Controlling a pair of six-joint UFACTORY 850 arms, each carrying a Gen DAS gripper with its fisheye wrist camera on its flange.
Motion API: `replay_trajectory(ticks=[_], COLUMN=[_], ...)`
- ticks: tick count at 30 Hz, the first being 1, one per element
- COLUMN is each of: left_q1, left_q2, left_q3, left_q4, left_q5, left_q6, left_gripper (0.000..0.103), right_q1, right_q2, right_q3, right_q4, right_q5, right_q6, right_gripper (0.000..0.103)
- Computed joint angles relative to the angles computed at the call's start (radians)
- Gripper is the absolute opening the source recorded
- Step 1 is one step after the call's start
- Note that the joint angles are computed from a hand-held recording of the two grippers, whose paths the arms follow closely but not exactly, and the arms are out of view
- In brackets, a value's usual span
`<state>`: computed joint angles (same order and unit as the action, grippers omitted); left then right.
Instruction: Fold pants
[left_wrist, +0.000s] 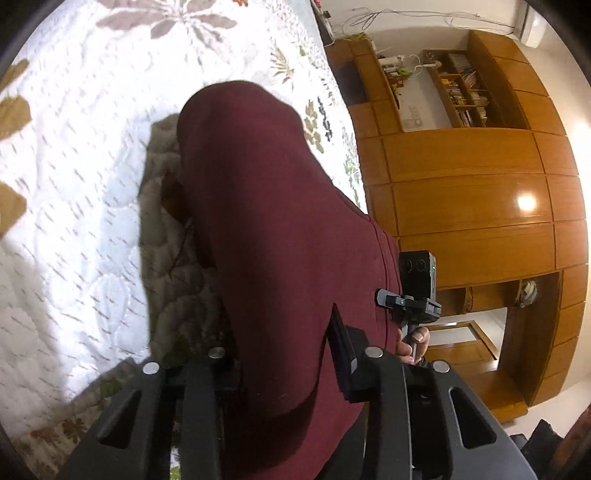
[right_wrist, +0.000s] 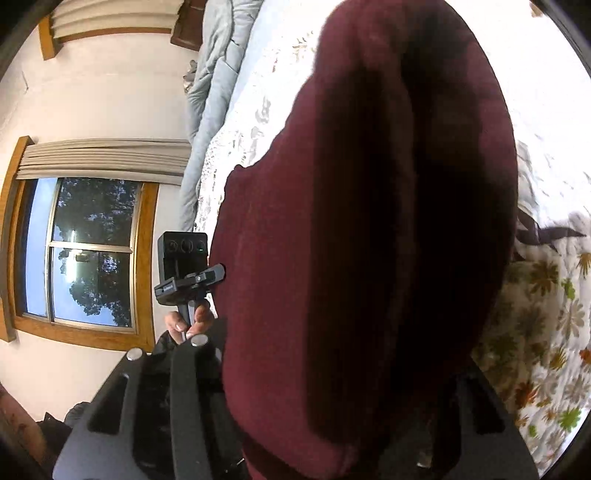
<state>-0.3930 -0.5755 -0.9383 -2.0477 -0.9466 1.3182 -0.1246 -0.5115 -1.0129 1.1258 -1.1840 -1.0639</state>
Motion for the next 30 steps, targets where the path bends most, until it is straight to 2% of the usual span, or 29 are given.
replay_trajectory(ticks=[4,7,13,16,18,22,25,28,29,30], left_q1=[0.018,0.050,0.174,0.263,0.329,0.447,0.505,0.525,0.527,0.526], left_q2=[0.031,0.071,0.156,0.169,0.154,0.054,-0.032,-0.082,-0.089,-0.088], left_q3=[0.025,0.044,0.074,0.071,0.057,-0.019,-0.068,-0.082,-0.079,-0.074], left_q4=[-0.031,-0.029,0.010,0.049,0.076,0.150,0.213,0.230,0.218,0.207], left_q5=[-0.021,-0.022,0.007,0.018,0.021,0.033,0.070,0.072,0.060,0.053], left_q6=[0.032,0.049,0.060,0.041,0.027,-0.019,-0.080,-0.089,-0.069,-0.056], left_gripper=[0.030,0.030,0.030,0.030,0.030,0.030,0.030,0.037,0.040,0.042], right_q1=[0.008,0.040,0.168,0.245,0.297,0.373,0.421,0.427,0.420,0.410], right_q2=[0.018,0.026,-0.049,-0.148,-0.248,-0.449,-0.636,-0.746,-0.780,-0.782], right_q3=[-0.013,-0.046,-0.236,-0.409,-0.562,-0.844,-1.095,-1.235,-1.276,-1.275], right_q4=[0.000,-0.011,0.013,0.002,-0.005,-0.046,-0.096,-0.119,-0.110,-0.114], right_q5=[-0.008,-0.006,-0.003,0.000,-0.005,-0.016,-0.050,-0.066,-0.095,-0.113], right_q6=[0.012,0.033,0.095,0.148,0.199,0.312,0.437,0.532,0.555,0.544], right_gripper=[0.048,0.048,0.047,0.047,0.047,0.048,0.049,0.055,0.056,0.057])
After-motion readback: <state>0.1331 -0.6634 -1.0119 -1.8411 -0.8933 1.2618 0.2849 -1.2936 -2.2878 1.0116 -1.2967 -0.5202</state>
